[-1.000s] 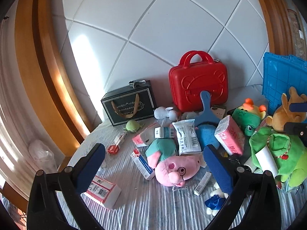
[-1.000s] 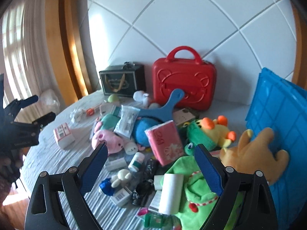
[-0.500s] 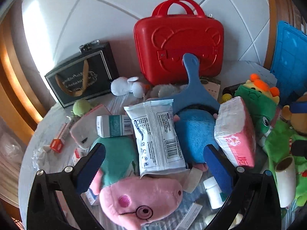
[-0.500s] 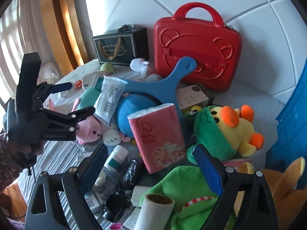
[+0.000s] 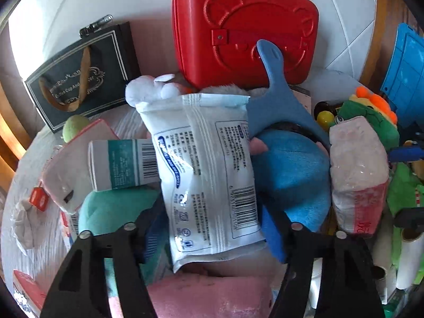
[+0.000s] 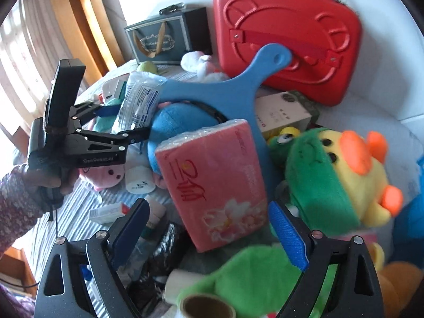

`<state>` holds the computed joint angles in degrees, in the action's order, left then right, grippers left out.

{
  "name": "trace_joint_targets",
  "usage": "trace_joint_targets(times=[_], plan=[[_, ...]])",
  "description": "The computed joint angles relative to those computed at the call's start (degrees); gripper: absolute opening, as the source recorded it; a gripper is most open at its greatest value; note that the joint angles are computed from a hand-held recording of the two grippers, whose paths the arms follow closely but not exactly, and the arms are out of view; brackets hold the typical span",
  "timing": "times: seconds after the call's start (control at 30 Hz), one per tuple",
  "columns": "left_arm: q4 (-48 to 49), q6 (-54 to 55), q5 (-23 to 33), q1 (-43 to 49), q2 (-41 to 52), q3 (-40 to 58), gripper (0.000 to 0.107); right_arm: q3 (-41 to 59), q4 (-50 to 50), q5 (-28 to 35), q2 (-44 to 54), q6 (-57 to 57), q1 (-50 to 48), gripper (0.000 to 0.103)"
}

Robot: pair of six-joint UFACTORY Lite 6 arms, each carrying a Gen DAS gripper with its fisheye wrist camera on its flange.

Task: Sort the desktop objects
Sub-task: 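Grasp the white wipes packet with the left tool while the right grasps a pink tissue pack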

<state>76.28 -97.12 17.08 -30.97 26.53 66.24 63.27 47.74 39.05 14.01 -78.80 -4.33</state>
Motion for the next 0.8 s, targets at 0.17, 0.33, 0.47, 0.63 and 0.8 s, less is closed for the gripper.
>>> trace_joint_targets(times=[0.17,0.33,0.47,0.63,0.8], plan=[[1.53,-1.8,-0.83,0.22,-0.85,-1.35,0.061,8.24,-4.84,-3.04,9.34,3.43,4.33,0.092],[-2.63,2.98,0.14,0.09,0.88,0.95,0.062,16.51,-10.66,-2.14,17.65,7.74,7.74,0.093],[-5.56,6.2,-0.7,0.56,1.88,2.18,0.056,16.49,-15.94,-6.6,19.03,13.52,11.04,0.085],[-2.95,2.78,1.23,-1.45,-5.3,-4.29,0.047,9.66,-10.47,-8.17,11.32,10.02,9.48,0.08],[-6.08,4.48,6.92,-5.83,-16.35,-10.27,0.047,4.5,-7.48,-4.73,0.44,8.79,6.56,0.08]])
